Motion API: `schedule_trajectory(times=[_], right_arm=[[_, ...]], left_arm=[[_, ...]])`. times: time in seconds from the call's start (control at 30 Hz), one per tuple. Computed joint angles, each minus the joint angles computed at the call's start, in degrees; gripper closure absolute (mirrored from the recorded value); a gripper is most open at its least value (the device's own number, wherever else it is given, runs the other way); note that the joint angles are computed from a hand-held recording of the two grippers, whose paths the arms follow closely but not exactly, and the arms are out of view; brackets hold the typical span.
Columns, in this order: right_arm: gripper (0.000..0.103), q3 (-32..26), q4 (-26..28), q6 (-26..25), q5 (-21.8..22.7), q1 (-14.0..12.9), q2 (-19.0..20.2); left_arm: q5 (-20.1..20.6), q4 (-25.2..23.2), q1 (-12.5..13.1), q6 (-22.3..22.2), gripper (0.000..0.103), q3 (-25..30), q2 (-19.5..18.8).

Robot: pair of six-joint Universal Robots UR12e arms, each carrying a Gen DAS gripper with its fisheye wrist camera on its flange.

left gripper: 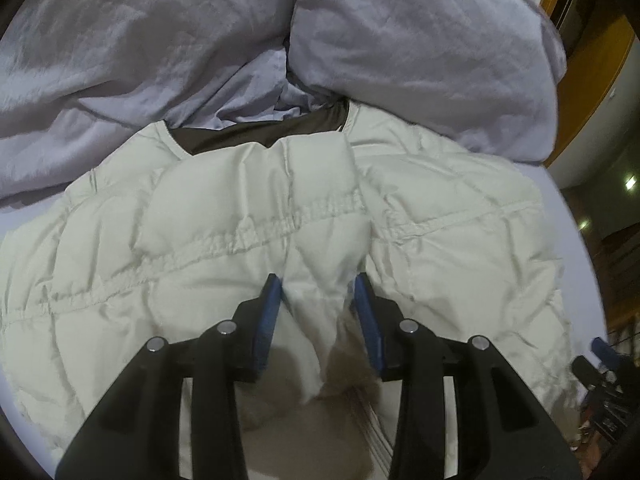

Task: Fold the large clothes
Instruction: 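Fold the held sleeve across the jacket body, then open the left gripper, then grasp the jacket hem with the right gripper while the left gripper grasps it too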

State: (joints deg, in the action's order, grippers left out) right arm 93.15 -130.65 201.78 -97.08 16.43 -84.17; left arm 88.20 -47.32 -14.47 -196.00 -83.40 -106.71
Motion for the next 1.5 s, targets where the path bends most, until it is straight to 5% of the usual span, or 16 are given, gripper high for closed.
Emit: schedule_trajectory(times=[0.33, 0.57, 0.8, 0.97, 1.17, 1.23, 1.33, 1.5], right_arm=[[0.020, 4.0, 0.4, -5.2, 3.3, -1.7, -4.2], [0.020, 8.5, 3.7, -6.2, 8.0, -4.6, -8.3], [0.021, 12.3, 4.7, -5.5, 13.1, -7.0, -10.9], [0.022, 14.1, 4.5, -4.9, 17.2, -8.2, -11.8], [0.041, 15.8, 2.3, -4.1, 21.8, -8.8, -12.2], [0.057, 16.2, 1.4, -4.3, 23.2, -8.9, -12.3], [0.079, 16.8, -0.3, -4.6, 24.6, -8.8, -12.5], [0.091, 16.8, -3.1, -4.2, 24.2, -8.6, -12.8]], left_arm=[[2.0, 6.5, 2.7, -6.2, 0.047, -15.5, 13.7], [6.4, 4.9, 4.9, -12.3, 0.045, -28.4, 26.9], [5.5, 2.9, 6.8, -18.2, 0.045, -35.8, 34.3], [4.3, 2.1, 6.8, -20.1, 0.045, -38.2, 35.8], [1.6, 3.8, 6.8, -22.6, 0.046, -40.2, 36.3], [1.1, 5.2, 6.5, -23.9, 0.049, -40.8, 36.4], [0.3, 7.6, 6.4, -25.9, 0.063, -41.7, 36.8], [1.3, 10.1, 5.5, -27.7, 0.086, -42.0, 37.1]])
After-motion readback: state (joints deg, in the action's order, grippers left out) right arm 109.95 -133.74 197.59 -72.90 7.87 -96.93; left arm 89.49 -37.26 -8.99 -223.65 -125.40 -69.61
